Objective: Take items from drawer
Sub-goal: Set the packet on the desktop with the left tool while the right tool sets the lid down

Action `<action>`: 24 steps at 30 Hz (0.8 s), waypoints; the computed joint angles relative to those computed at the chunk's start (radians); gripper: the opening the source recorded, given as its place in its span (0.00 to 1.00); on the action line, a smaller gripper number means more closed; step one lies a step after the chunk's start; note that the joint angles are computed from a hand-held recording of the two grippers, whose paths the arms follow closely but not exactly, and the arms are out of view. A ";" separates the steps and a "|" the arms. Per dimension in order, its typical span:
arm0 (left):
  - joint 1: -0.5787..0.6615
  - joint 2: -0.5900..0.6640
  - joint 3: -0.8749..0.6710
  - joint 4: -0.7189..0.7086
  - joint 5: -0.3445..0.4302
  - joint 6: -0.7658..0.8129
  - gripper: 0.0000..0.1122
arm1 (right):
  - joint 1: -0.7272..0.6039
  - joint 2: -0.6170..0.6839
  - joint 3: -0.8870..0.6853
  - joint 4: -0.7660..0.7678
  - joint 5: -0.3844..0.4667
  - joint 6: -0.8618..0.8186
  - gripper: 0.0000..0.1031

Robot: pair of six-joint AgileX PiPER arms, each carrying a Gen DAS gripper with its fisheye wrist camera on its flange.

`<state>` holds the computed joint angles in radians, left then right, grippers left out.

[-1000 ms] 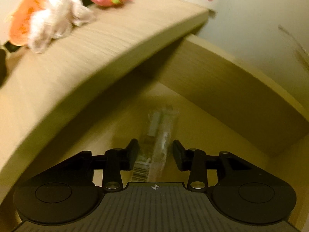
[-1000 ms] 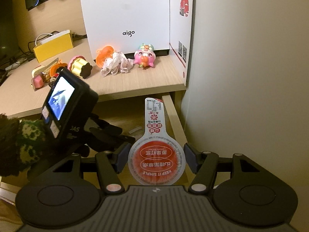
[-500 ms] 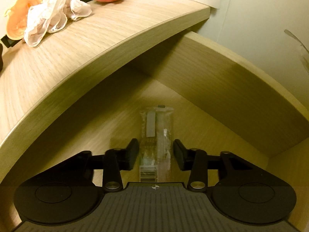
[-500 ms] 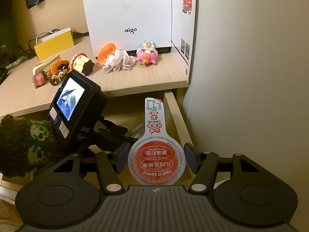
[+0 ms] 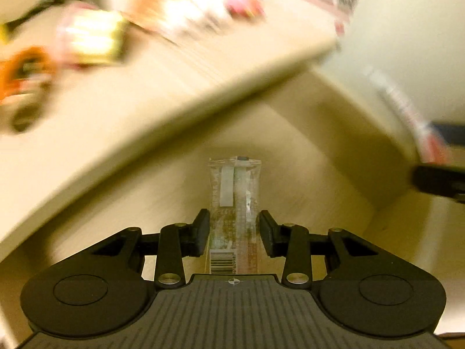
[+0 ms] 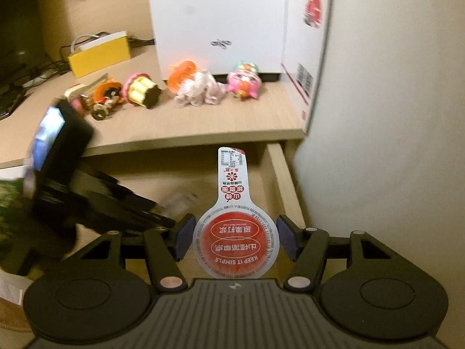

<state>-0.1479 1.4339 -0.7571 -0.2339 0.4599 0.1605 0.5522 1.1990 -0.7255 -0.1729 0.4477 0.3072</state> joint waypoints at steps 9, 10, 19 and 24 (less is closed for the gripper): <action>0.459 -0.381 -0.047 -0.265 0.059 0.211 0.36 | 0.023 0.144 -0.345 0.141 -0.015 -0.237 0.59; 0.495 -0.345 -0.077 -0.269 0.047 0.227 0.36 | 0.037 0.182 -0.403 0.134 -0.026 -0.246 0.59; 0.813 -0.152 -0.185 -0.402 0.122 0.466 0.36 | 0.139 0.585 -0.873 0.082 0.052 -0.250 0.59; 0.878 -0.076 -0.197 -0.490 0.152 0.567 0.36 | 0.183 0.760 -1.090 0.083 0.141 -0.265 0.59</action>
